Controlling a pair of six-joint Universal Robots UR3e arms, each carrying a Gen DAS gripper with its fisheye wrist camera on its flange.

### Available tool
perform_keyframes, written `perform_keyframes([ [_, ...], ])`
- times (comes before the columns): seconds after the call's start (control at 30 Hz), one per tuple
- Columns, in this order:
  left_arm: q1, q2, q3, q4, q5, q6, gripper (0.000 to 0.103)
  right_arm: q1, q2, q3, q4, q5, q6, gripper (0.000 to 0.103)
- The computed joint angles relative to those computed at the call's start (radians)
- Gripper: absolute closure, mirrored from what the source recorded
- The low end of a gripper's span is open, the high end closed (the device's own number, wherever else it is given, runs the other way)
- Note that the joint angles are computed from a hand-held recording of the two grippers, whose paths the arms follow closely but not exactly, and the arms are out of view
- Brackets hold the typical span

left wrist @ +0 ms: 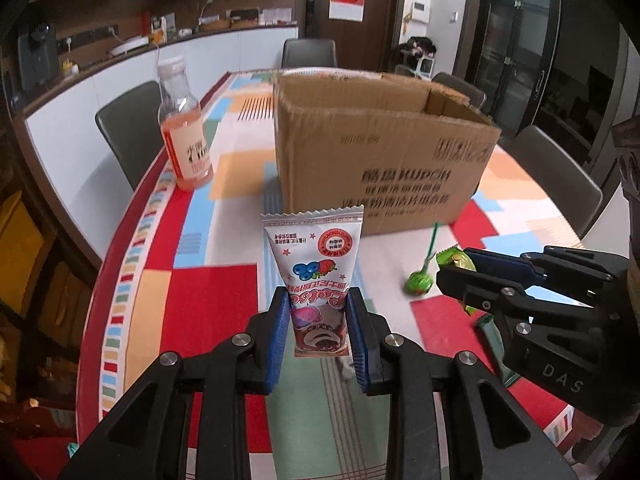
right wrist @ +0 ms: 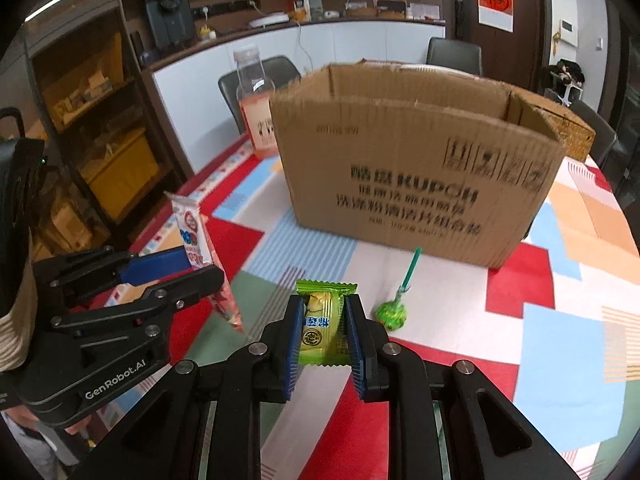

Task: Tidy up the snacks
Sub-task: 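Carry the pink packet and green candy over the box and open both tools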

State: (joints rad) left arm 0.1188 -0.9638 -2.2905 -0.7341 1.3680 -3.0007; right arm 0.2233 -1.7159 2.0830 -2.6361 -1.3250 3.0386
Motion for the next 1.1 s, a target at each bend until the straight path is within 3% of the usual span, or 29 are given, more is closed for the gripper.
perform_keyframes([
  [0.6,-0.151,-0.136,0.241,0.103,0.069,-0.075,0.075,-0.144,-0.128,-0.067,0.03,0.095,-0.033,0.081],
  [0.87,-0.199,-0.309,0.442,0.131,0.099,-0.075,0.075,-0.186,-0.051,-0.199,0.016,0.098,-0.036,0.081],
  [1.1,-0.233,-0.48,0.638,0.148,0.16,-0.06,0.075,-0.211,0.117,-0.404,0.06,0.097,-0.01,0.081],
])
